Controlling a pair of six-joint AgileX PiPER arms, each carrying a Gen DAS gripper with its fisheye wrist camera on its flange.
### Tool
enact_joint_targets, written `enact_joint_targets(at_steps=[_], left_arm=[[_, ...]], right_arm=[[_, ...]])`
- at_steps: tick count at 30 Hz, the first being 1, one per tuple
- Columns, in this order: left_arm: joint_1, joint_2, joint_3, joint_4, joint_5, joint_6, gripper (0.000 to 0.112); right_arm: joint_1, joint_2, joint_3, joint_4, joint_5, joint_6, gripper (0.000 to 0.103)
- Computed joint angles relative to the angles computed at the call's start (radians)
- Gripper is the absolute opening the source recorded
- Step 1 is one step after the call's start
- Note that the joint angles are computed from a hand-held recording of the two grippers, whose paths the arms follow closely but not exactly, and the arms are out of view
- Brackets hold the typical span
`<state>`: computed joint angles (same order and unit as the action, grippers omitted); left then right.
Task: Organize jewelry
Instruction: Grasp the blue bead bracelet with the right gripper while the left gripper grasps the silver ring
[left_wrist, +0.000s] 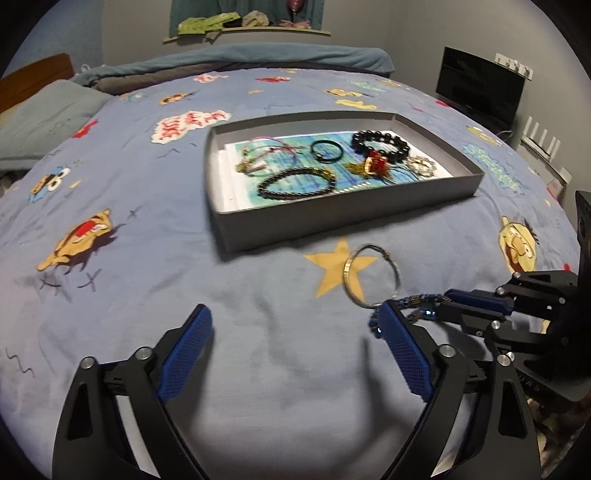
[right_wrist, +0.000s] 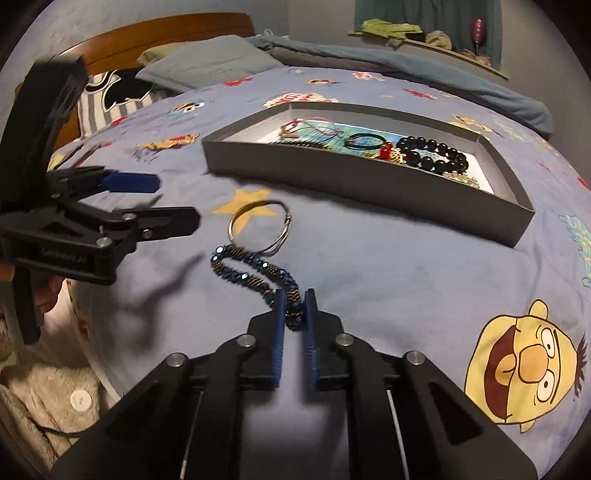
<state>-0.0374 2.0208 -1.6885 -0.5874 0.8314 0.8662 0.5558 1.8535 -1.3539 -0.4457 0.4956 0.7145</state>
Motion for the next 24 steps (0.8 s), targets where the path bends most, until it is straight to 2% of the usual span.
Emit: enact_joint_targets(at_steps=[4,7,12,15,17,21,24], left_arm=[[-0.021,0.007,-0.010,-0.006,0.023,0.006,0.073],[-0.039,0.006,-0.001,-0.013,0.016,0.016,0.072],[-0.066,0.019,0.004,-0.027,-0.008,0.022,0.072],[-0.081,0.012,0.033,-0.064,-0.043,0.077,0.071],[-0.092,0.012,0.048,-0.084,-0.057,0.114,0.065],[-0.125,-0.006,0.106,-0.055,-0.150,0.141,0.060],[-0.129,-0.012,0.117,-0.052,-0.168,0.154,0.049]], right_arm=[[-0.018,-0.023,0.022,0.068,-0.020,-0.033,0.007],[-0.039,-0.055,0.055,0.115,-0.030,-0.056,0.007],[-0.068,-0.123,0.130,0.100,-0.035,-0.006,0.007],[-0.081,-0.159,0.167,0.034,-0.032,0.079,0.007],[-0.095,-0.173,0.183,0.017,-0.033,0.105,0.007],[-0.116,-0.184,0.198,0.023,-0.044,0.103,0.007],[-0.119,-0.183,0.200,0.024,-0.047,0.099,0.007]])
